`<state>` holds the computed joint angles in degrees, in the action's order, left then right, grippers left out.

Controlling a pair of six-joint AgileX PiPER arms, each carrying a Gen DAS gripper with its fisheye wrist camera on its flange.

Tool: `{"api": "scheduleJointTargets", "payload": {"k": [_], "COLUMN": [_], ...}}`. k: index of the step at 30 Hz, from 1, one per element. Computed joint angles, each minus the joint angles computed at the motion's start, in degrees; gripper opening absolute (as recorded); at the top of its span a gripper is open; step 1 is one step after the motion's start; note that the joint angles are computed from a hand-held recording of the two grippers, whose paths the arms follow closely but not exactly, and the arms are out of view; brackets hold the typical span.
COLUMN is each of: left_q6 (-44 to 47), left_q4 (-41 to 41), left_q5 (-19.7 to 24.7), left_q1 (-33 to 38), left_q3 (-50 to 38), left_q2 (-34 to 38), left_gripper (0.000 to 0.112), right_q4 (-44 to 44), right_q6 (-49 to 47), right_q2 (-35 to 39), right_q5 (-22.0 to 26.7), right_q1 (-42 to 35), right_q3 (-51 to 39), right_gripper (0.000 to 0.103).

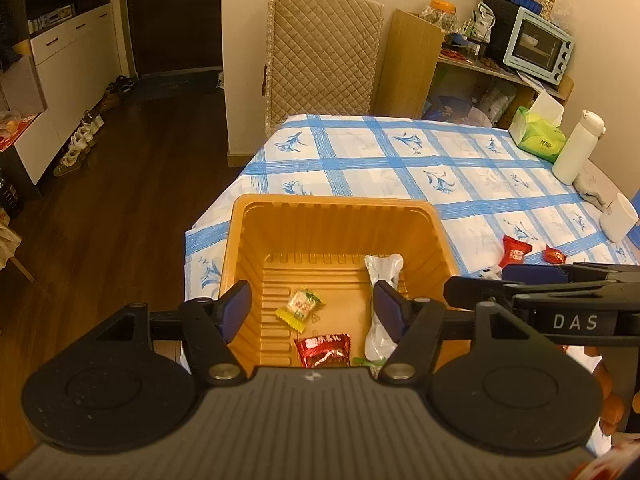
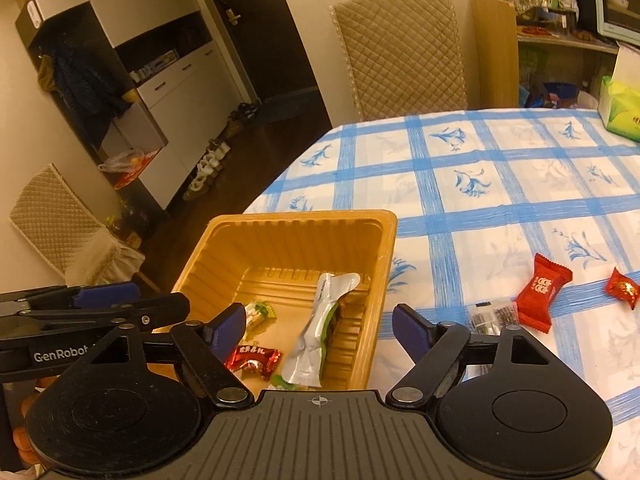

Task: Organize snacks
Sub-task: 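Withdraw both open tools from the tray toward the remaining snacks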

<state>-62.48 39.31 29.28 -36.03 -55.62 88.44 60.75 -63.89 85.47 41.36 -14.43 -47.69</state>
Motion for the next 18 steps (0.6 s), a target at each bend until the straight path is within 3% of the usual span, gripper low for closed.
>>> {"api": "scheduleJointTargets", "payload": {"k": [8,18], "left_q6": [-7.68,-18.74], "left_q4": [3.24,6.99], "left_q5": [5.53,15.38], "left_q1": [-6.87,-20.47], "left_q3": [2.09,1.53], "left_q2": [-4.85,-6.91], "left_gripper": [0.068,0.068], "right_q4": [-0.18,-4.42], "right_q6": [-5.34,-12.97], "right_q2": [-5.74,-8.34], "right_q5": [6.75,21.95], "right_q1": [-6.99,-22.76], "right_q3": [3.62,4.24], "right_gripper": [0.085,0.085]}}
